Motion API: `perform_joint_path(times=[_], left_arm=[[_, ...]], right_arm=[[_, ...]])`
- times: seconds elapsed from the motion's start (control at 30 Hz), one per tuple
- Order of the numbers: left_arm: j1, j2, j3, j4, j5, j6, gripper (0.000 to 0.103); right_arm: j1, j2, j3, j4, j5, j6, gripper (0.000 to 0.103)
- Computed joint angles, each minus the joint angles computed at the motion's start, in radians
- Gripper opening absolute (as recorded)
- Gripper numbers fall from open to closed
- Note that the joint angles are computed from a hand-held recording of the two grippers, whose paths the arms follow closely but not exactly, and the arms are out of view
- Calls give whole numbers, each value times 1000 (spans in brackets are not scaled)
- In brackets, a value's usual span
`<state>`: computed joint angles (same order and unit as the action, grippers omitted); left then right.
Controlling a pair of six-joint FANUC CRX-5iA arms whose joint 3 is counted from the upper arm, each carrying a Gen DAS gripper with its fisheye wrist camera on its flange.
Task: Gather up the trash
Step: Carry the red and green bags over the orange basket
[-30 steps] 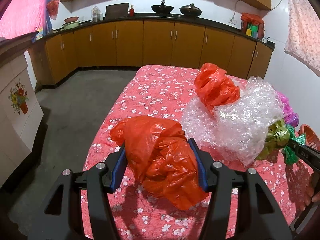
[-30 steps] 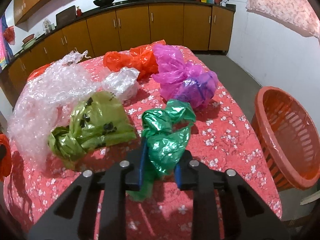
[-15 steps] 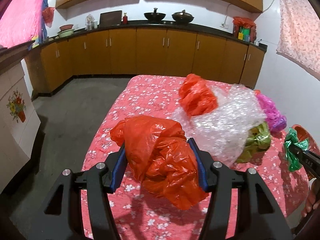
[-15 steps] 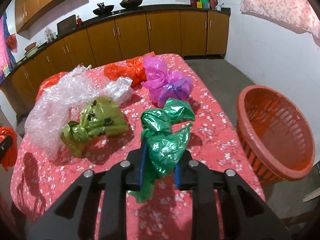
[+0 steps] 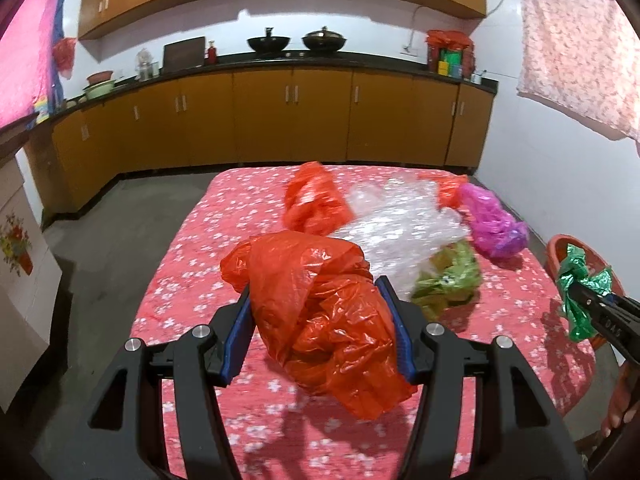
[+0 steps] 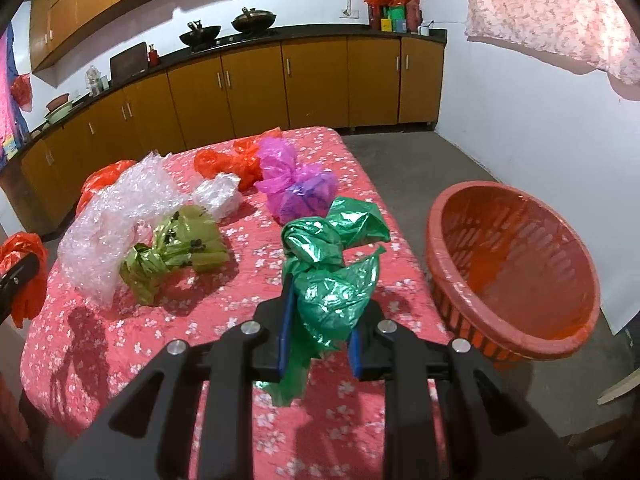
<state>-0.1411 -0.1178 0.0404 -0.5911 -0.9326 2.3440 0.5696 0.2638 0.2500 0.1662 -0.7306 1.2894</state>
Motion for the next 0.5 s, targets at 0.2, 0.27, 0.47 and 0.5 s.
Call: perform_joint_path(times=[0.2, 0.27, 0.47, 0.5], left_arm=[[-43, 40, 51, -6, 4, -24, 58], [-50, 48, 59, -3, 8, -33, 58], [-76, 79, 88, 5, 19, -57, 58], [-80, 86, 95, 8, 21, -63, 58]], right_arm=[[-15, -23, -27, 13, 9, -12, 23], [-20, -28, -35, 22, 11, -20, 23], [-37, -39, -54, 46, 20, -45, 23], [-39, -40, -57, 49, 21, -49, 23]])
